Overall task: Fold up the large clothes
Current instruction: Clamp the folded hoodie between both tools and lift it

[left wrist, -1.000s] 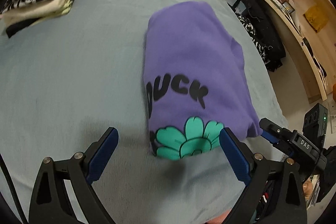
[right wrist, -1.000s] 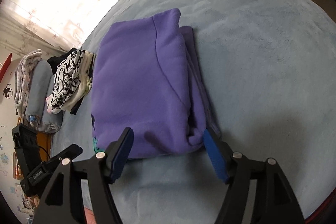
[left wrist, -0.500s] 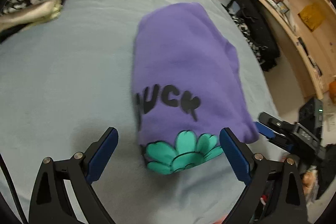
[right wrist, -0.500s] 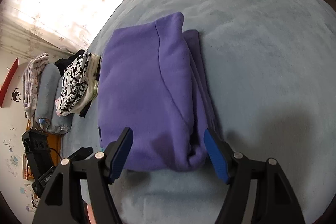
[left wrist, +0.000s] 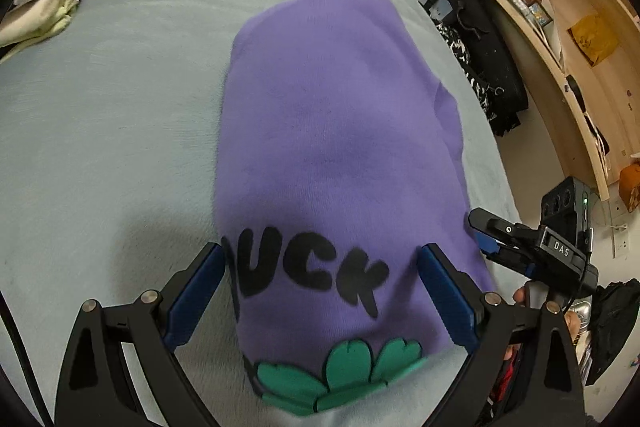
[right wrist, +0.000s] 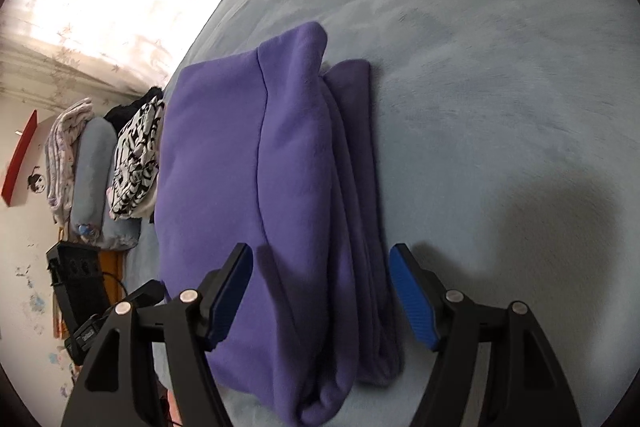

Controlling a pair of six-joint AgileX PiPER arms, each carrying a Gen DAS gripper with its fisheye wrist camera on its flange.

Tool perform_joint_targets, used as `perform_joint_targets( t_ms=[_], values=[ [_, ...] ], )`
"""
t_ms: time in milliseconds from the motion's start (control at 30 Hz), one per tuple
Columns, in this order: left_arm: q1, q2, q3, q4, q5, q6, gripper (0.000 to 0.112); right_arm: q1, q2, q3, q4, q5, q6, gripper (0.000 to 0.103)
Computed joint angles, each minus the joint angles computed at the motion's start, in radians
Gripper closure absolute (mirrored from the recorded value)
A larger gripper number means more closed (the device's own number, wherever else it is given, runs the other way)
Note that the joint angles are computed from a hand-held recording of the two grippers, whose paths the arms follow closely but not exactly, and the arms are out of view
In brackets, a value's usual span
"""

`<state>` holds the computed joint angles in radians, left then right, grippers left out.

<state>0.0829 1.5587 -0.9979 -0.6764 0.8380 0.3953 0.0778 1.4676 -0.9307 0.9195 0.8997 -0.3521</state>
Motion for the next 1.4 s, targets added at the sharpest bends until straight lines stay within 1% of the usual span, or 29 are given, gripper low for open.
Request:
perform_joint_targets(
  t_ms=[67,167,233,267,333,367,433,467,533,567,600,700,767,800,867,933,1067,1133,1200,1300,1400],
  values=[
    [-0.008,0.019,-0.003,-0.013,-0.018,0.012,0.011,0.004,0.036,-0.017,0.016,0.009,-0.039,0.032],
    [-0.015,0.046,-0.012,-0.036,-0.036,0.04,0.01,0.016,0.103,-0.046,0.054,0.028,-0.097,0.032],
    [-0.017,0.066,-0.022,-0.047,-0.043,0.056,0.01,0.024,0.146,-0.061,0.091,0.033,-0.149,0.024],
    [-0.016,0.072,-0.025,-0.054,-0.046,0.068,0.009,0.024,0.158,-0.066,0.105,0.035,-0.172,0.023],
    [-0.007,0.074,-0.011,-0.075,-0.051,0.107,0.009,0.026,0.2,-0.096,0.117,0.06,-0.213,0.017],
    [-0.006,0.079,-0.014,-0.082,-0.051,0.118,0.009,0.024,0.231,-0.121,0.126,0.089,-0.248,0.015],
    [-0.001,0.091,-0.015,-0.105,-0.05,0.149,0.009,0.023,0.26,-0.146,0.13,0.115,-0.292,0.011],
    [0.006,0.097,-0.016,-0.116,-0.044,0.166,0.009,0.028,0.274,-0.161,0.12,0.127,-0.306,0.01],
    [0.019,0.112,-0.026,-0.128,-0.024,0.186,0.009,0.045,0.287,-0.174,0.112,0.134,-0.337,0.002],
    [0.025,0.118,-0.035,-0.129,-0.007,0.192,0.01,0.052,0.283,-0.173,0.106,0.133,-0.346,0.0],
    [0.023,0.137,-0.058,-0.128,0.003,0.191,0.01,0.067,0.28,-0.174,0.089,0.121,-0.352,0.0],
    [0.063,0.171,-0.087,-0.147,0.085,0.255,0.01,0.102,0.273,-0.18,0.047,0.095,-0.348,0.0],
    [0.102,0.218,-0.112,-0.182,0.17,0.305,0.01,0.092,0.276,-0.178,0.061,0.107,-0.367,0.0],
    [0.103,0.24,-0.125,-0.193,0.188,0.309,0.01,0.088,0.278,-0.178,0.067,0.111,-0.372,0.0],
    [0.132,0.304,-0.141,-0.24,0.251,0.345,0.01,0.08,0.274,-0.168,0.075,0.116,-0.387,0.0],
    [0.149,0.344,-0.145,-0.289,0.284,0.385,0.01,0.079,0.273,-0.168,0.071,0.114,-0.386,0.0],
    [0.121,0.384,-0.164,-0.355,0.271,0.462,0.01,0.07,0.279,-0.167,0.079,0.116,-0.39,0.0],
    [0.106,0.404,-0.186,-0.363,0.272,0.461,0.01,0.067,0.277,-0.158,0.088,0.11,-0.398,0.0],
    [0.115,0.403,-0.168,-0.37,0.281,0.486,0.01,0.071,0.274,-0.153,0.091,0.097,-0.396,0.0],
    [0.104,0.407,-0.164,-0.381,0.269,0.487,0.01,0.089,0.259,-0.141,0.087,0.062,-0.375,0.0],
    [0.087,0.406,-0.181,-0.355,0.252,0.441,0.01,0.111,0.236,-0.13,0.067,0.02,-0.352,0.001]
  ],
)
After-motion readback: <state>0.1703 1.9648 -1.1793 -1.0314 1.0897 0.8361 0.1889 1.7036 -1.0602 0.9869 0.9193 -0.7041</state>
